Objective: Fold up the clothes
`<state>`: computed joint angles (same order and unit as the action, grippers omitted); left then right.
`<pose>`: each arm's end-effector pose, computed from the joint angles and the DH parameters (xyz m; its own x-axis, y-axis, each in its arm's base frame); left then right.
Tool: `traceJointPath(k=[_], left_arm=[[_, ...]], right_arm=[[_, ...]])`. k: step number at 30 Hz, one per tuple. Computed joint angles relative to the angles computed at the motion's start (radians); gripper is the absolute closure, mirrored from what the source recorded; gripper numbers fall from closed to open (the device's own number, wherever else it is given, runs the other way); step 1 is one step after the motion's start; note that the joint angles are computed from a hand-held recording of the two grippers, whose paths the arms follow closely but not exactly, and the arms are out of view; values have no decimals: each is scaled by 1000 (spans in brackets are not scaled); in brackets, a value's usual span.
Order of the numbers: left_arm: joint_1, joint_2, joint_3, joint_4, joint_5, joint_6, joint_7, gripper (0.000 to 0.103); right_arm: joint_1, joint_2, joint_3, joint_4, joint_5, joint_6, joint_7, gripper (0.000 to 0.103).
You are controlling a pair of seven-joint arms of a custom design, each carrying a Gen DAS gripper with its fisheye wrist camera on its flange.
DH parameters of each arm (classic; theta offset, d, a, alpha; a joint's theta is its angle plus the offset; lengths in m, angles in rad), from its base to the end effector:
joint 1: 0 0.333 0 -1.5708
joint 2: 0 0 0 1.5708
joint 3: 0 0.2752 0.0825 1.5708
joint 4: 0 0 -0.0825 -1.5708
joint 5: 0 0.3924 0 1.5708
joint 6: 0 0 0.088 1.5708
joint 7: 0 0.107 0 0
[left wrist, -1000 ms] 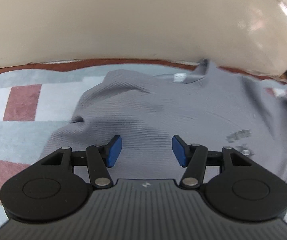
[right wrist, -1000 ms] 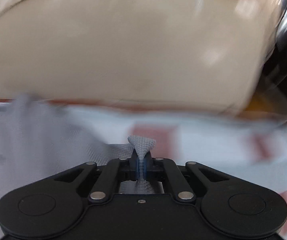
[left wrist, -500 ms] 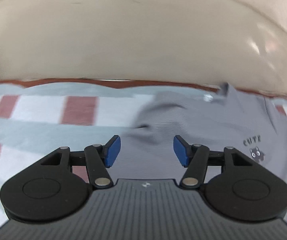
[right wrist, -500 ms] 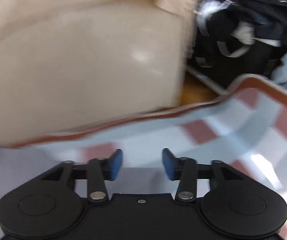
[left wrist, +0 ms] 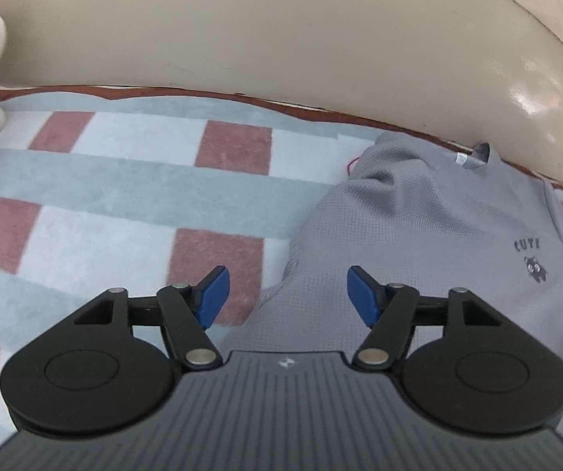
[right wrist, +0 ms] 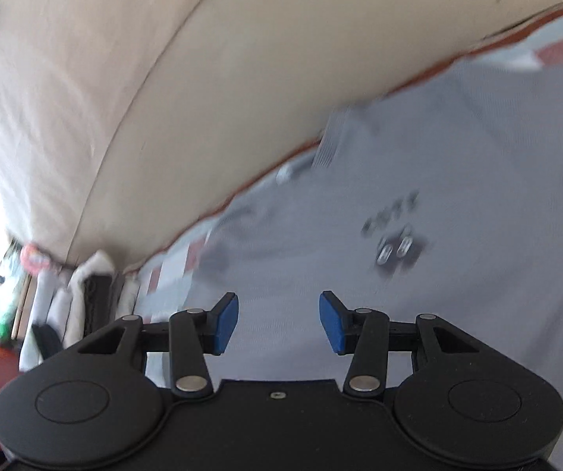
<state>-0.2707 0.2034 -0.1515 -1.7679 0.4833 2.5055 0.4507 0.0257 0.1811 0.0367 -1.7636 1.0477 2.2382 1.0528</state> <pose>0.6027 -0.2679 0.4623 0.3143 -0.9237 0.2190 -0.7410 -0.3829 -0.5516 0.6440 0.0647 0.4594 0.1858 -0.6847 -0.7048 -0.9019 0.1657 -0.3988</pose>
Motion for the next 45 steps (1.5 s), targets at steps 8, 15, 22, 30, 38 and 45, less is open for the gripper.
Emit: traceJointPath(k=[8,15,22,30,38,45], left_arm=[[9,120,1,86,-119,63,87,35],[-69,51,30,19,6,229,-25,96],[-65,156,-138,109,-269,254,199,94],[-112,119,-122,124,-404,109,355,82],[-131,-4,-43,57,-226,84,155,60],[-96,-17,-30,8,-130,102,-131,55]], right_arm=[[12,99,28,79,-125,160,-153,51],[-13,166,55,140,-140,133,-180,51],[-55,201,89,192,-89,50,-204,51],[-46,195,97,187,-51,-39,-318,49],[0,189,96,170,-79,8,-429,72],[13,232,74,226,-207,-2,-299,98]])
